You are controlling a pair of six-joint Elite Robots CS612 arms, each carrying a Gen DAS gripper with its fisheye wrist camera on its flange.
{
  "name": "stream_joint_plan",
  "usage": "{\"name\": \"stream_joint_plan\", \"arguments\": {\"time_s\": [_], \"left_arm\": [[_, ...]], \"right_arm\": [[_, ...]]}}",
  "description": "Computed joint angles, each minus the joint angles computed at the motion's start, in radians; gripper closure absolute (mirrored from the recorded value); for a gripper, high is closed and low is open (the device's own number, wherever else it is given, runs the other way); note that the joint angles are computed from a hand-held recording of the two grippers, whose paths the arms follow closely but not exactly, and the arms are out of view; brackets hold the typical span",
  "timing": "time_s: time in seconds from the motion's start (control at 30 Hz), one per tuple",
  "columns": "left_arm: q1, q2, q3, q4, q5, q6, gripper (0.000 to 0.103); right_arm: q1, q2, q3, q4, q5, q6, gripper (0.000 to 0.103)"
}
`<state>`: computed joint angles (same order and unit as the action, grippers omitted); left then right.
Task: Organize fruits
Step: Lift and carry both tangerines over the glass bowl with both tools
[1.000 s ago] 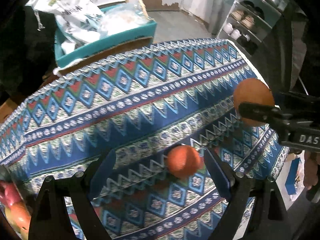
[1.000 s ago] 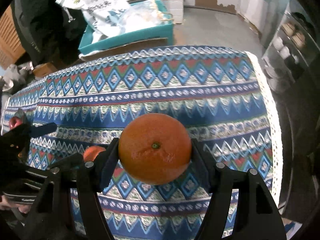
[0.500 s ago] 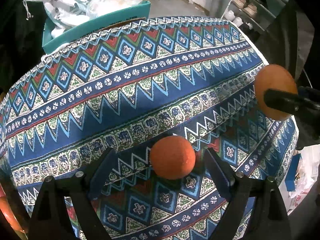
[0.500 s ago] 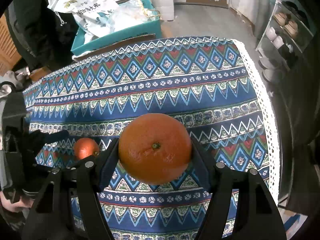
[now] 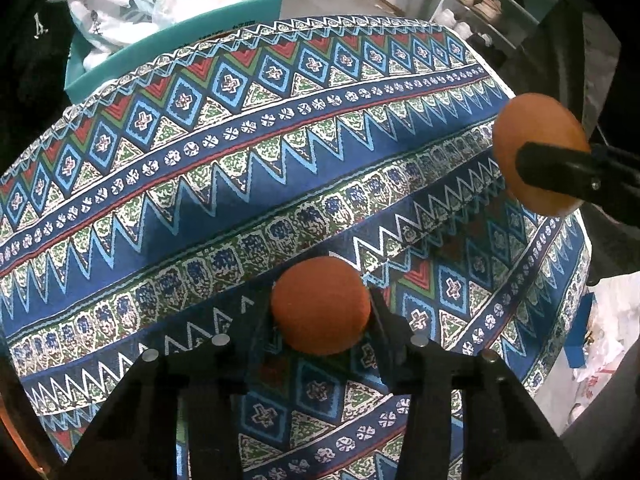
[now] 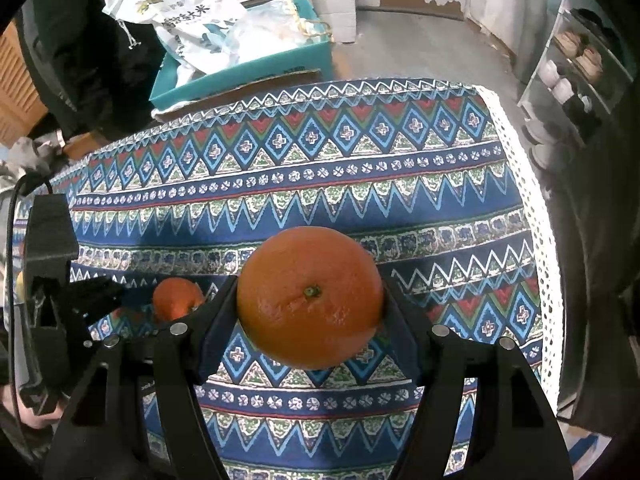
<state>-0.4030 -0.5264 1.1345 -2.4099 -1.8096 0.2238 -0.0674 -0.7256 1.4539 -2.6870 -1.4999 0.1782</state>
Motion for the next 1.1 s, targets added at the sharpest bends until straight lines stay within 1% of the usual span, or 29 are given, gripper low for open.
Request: {"name": "stream_joint_plan", "arguments": {"time_s": [0.2, 0.4, 0.63, 0.8, 0.97, 1.1], "left_arm": [[0.006, -0.018, 0.023, -0.056, 0.009, -0.008, 0.058], [0.012, -0.06, 0.072, -0.149, 0.018, 0.001, 0.058], [0.026, -0.103, 0.111, -0.226, 0.006, -0.002, 0.058], [0.035, -0.13, 0.134, -0.271, -0.014, -0.019, 0.058], [0.042, -0.157, 0.162, -0.335, -0.019, -0.018, 0.058], [0.05, -0.178, 0.181, -0.379, -0.037, -0.023, 0.058]], "right_arm": [[0.005, -0.007, 0.005, -0.025, -0.013, -0.011, 0.034], [0.011, -0.016, 0.009, -0.055, -0.019, -0.027, 0.034], [0.023, -0.033, 0.017, -0.105, -0.023, -0.054, 0.034], [0.029, -0.045, 0.022, -0.137, -0.014, -0.066, 0.034], [0.034, -0.059, 0.032, -0.168, -0.006, -0.077, 0.034], [0.039, -0.071, 0.039, -0.191, -0.006, -0.085, 0.034]]}}
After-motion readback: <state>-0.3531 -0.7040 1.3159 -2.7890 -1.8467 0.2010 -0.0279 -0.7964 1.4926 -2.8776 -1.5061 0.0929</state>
